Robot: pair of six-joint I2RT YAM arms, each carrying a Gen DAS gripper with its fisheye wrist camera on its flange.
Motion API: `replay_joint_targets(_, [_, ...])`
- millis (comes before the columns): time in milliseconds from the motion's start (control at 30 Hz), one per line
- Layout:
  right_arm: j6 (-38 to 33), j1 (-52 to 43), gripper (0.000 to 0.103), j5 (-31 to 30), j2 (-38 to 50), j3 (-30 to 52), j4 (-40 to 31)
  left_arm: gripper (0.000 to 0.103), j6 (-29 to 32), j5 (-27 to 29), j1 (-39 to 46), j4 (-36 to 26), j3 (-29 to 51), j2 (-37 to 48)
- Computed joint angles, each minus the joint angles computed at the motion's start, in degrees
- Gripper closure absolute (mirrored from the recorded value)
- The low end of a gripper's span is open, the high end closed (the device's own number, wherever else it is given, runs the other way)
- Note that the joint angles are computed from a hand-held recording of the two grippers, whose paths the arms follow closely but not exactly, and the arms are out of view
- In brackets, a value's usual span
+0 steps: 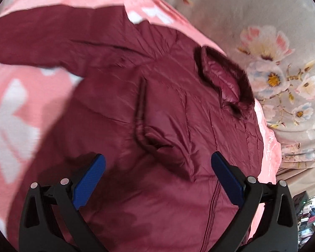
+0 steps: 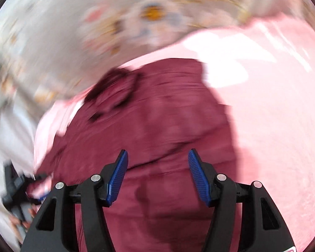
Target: Fold large clothes
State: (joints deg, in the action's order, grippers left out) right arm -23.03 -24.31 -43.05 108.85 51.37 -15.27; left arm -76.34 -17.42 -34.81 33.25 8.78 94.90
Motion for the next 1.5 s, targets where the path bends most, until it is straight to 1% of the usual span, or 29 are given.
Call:
replay_joint_targets(33, [1.95,-1.08,0.043,-0.25,3.24,2.94,-0.51,0.006,-0.32,0.67,0.34,1.48,0.44,1.98])
replay_joint_targets(100, [4.81,-1.49,0.045,-0.15,8.57,7.97,-1.28,0.020,-1.15,-0.98,0.46,2.46,1.97,5.21])
replay_joint_targets(133, [6.10,-1.13,0.045,0.29,10.47,9.62,-1.07,0.040,-1.21,-2.52,0.09,-0.98,3.79,5.22])
replay_joint_targets(167, [7.49,-0.61,0.045,0.43,11.74,11.04,-0.96,0.058,-0.21,-2.14,0.56,-1.88,4.18,4.89])
replay_joint_targets(200, [8.89,-0.04,0.046,0.27,13.20,12.40,-0.59,0.067,0.87,-1.28,1.45,-2.28,4.32,4.56])
replay_joint_targets(233, [10.54,0.65,0.046,-0.10,15.14,14.65,-0.68,0.081,1.73,-0.69,2.44,-3.91,5.04,4.01])
replay_joint_targets(267, [12.94,1.41,0.049,0.06,16.82,16.69,-0.33,0.091,2.35,-0.83,2.96,-5.49,5.52,3.14])
replay_joint_targets(333, [15.48,2.69,0.064,0.39,19.67,20.34,-0.55,0.097,4.61,-1.92,3.78,-9.42,6.17,0.18])
replay_joint_targets(367, [16.15,3.14,0.088,0.43,21.40,22.45,-1.28,0.100,5.92,-3.19,3.84,-12.42,7.10,-1.72])
replay_joint_targets(400, [16.49,3.76,0.099,0.51,22.70,24.35,-2.29,0.100,6.93,-4.81,3.68,-15.35,7.64,-4.01])
replay_joint_targets(467, [18.06,3.73,0.099,-1.20,20.40,22.25,1.46,0.100,8.39,-8.14,2.76,-20.57,8.44,-8.92])
replay_joint_targets(533, [15.84,1.78,0.100,-8.05,12.69,13.86,10.16,0.100,7.67,-13.99,0.19,-27.96,9.39,-13.95])
replay_joint_targets(567, [14.95,1.03,0.101,-9.78,9.91,10.39,14.02,0.100,7.19,-15.24,-0.48,-29.08,9.38,-14.05])
replay_joint_targets(600, [14.11,0.99,0.101,-9.36,8.34,8.27,16.44,0.100,7.56,-14.99,-0.19,-28.21,8.99,-13.33])
replay_joint_targets(633, [11.67,2.03,0.101,-5.31,8.24,7.61,16.51,0.100,8.42,-13.73,0.48,-25.35,8.67,-10.04])
replay_joint_targets(667, [9.26,3.58,0.101,-0.32,9.80,8.54,14.84,0.100,8.85,-12.17,1.46,-22.27,8.75,-5.70])
replay_joint_targets(733, [7.72,5.06,0.101,5.15,13.58,10.56,12.28,0.100,9.57,-8.31,3.52,-14.32,8.94,4.22])
replay_joint_targets(800, [7.50,5.95,0.101,7.20,16.78,12.87,10.09,0.100,9.45,-7.47,3.67,-7.07,7.52,9.68])
replay_joint_targets(833, [7.64,5.72,0.101,6.89,18.09,13.90,9.19,0.100,9.21,-8.96,2.66,-4.70,6.68,10.77])
replay_joint_targets(933, [7.18,6.05,0.101,7.99,18.60,14.47,8.88,0.100,8.24,-12.31,0.22,-5.29,7.27,12.24])
replay_joint_targets(1033, [7.00,7.01,0.101,11.00,16.60,12.27,10.63,0.098,6.88,-16.58,-2.60,-12.14,11.33,13.69])
replay_joint_targets(1100, [7.01,7.73,0.095,15.58,13.22,8.43,13.57,0.098,6.40,-17.91,-3.47,-15.35,12.86,13.92])
replay_joint_targets(1133, [7.11,8.38,0.092,20.18,8.78,3.27,17.93,0.098,6.50,-18.09,-3.54,-15.64,13.23,14.13])
replay_joint_targets(1167, [6.89,9.27,0.083,24.41,3.31,-2.78,23.21,0.098,6.61,-18.22,-3.58,-15.64,13.31,14.17])
replay_joint_targets(1200, [6.22,9.18,0.083,24.68,0.54,-5.95,26.30,0.098,6.66,-18.33,-3.56,-15.77,13.50,14.28])
replay_joint_targets(1233, [4.70,9.69,0.083,21.76,-5.10,-10.15,26.91,0.098,6.63,-18.47,-3.56,-16.14,13.80,14.41])
replay_joint_targets(1300, [3.30,12.67,0.083,17.23,-10.76,-11.93,20.97,0.097,6.36,-18.95,-3.88,-17.61,14.50,14.57])
replay_joint_targets(1400, [3.12,20.77,0.084,15.18,-12.38,-13.30,16.81,0.097,6.28,-19.17,-4.03,-18.23,14.70,14.60])
replay_joint_targets(1500, [6.45,28.75,0.089,19.27,-9.76,-15.72,22.05,0.097,6.24,-18.84,-3.90,-16.26,13.57,14.22])
